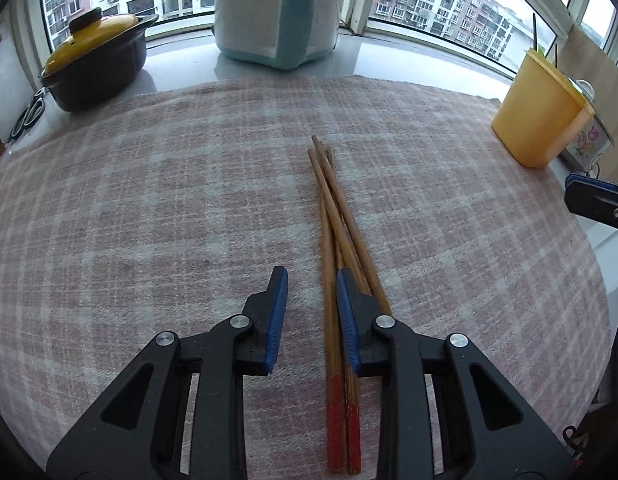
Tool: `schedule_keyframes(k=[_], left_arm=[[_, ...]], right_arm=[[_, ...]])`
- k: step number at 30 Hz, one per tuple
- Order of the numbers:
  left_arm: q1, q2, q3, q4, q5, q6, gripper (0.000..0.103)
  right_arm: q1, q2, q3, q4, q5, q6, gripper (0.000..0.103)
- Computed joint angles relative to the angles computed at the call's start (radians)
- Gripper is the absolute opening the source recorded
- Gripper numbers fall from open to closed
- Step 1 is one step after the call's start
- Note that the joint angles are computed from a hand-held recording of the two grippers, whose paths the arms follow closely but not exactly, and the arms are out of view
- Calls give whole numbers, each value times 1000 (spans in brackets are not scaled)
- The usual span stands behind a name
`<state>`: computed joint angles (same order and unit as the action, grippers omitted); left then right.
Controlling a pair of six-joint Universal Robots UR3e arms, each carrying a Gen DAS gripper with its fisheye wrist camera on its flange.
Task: Organize utensils
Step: 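Grasp one chopstick with the left tool while the right tool grasps another chopstick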
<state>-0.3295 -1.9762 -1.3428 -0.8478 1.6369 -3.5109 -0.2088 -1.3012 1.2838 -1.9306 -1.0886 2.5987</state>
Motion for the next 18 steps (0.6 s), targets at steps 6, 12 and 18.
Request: schedule_keyframes(k=[6, 12, 18], left_arm=[[0, -40, 56, -17, 1, 0, 12], [8, -38, 58, -25, -15, 2, 11], [11, -72, 114, -59, -12, 26, 11]], right_arm=[[24, 47, -66, 80, 0, -17, 58], [78, 103, -132, 154, -2, -32, 44], [147, 191, -226, 228, -7, 4, 34]])
